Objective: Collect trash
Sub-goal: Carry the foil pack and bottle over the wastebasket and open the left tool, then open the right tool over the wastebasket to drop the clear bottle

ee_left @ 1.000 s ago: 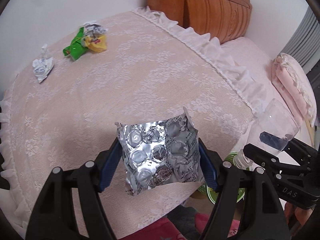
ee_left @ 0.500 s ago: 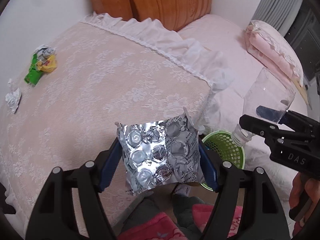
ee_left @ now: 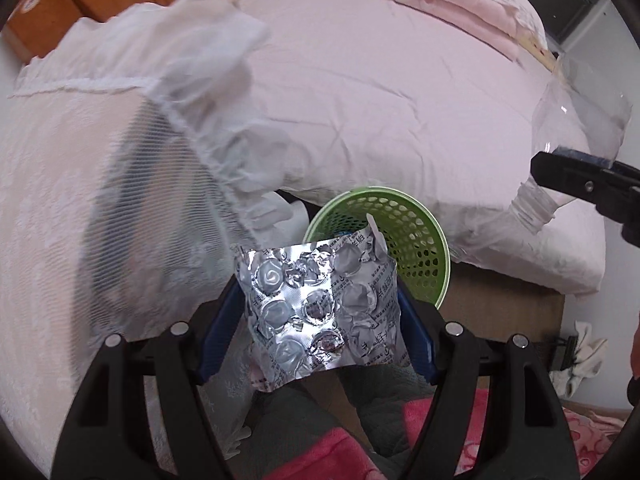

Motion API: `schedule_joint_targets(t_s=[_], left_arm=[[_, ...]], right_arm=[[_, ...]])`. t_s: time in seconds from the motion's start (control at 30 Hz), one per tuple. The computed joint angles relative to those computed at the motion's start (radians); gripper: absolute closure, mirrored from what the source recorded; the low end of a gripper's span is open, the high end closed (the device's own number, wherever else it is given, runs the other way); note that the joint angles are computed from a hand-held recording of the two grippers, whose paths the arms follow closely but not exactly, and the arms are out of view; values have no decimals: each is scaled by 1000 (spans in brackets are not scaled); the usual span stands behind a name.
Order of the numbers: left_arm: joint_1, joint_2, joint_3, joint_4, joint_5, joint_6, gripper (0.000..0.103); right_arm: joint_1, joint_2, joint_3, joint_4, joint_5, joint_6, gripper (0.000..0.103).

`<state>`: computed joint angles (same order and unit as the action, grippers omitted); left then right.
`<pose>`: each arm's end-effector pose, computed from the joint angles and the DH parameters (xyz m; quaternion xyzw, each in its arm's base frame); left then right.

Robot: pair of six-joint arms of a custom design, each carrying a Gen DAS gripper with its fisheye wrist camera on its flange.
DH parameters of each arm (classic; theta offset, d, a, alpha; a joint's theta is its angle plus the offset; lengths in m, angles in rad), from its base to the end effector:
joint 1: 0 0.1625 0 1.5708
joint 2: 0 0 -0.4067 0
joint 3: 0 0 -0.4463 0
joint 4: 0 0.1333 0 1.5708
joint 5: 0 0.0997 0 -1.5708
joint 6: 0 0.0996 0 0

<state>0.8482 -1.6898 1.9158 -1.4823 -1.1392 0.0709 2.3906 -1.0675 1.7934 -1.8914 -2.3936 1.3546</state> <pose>-0.1687 -0.4559 0.3494 0.4037 0.8769 0.0772 0.2493 0.4760 -0.3618 0.1209 -0.1596 -0.8872 0.2610 0.3455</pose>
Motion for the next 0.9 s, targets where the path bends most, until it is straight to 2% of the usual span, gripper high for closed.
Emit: schedule_joint_targets(t_s=[0.27, 0.47, 0.7, 0.9], left_arm=[[-20, 34, 169, -68, 0, 15, 34], [-22, 53, 210, -90, 0, -9, 33], [-7, 60, 198, -80, -5, -61, 16], [-26, 34, 209, -98, 27, -56, 8]], right_arm=[[-24, -103, 105, 22, 39, 11, 42], [-37, -128, 140, 4, 45, -18, 42], [-54, -133, 166, -37, 56, -48, 42], [-62, -134, 178, -75, 69, -78, 42]])
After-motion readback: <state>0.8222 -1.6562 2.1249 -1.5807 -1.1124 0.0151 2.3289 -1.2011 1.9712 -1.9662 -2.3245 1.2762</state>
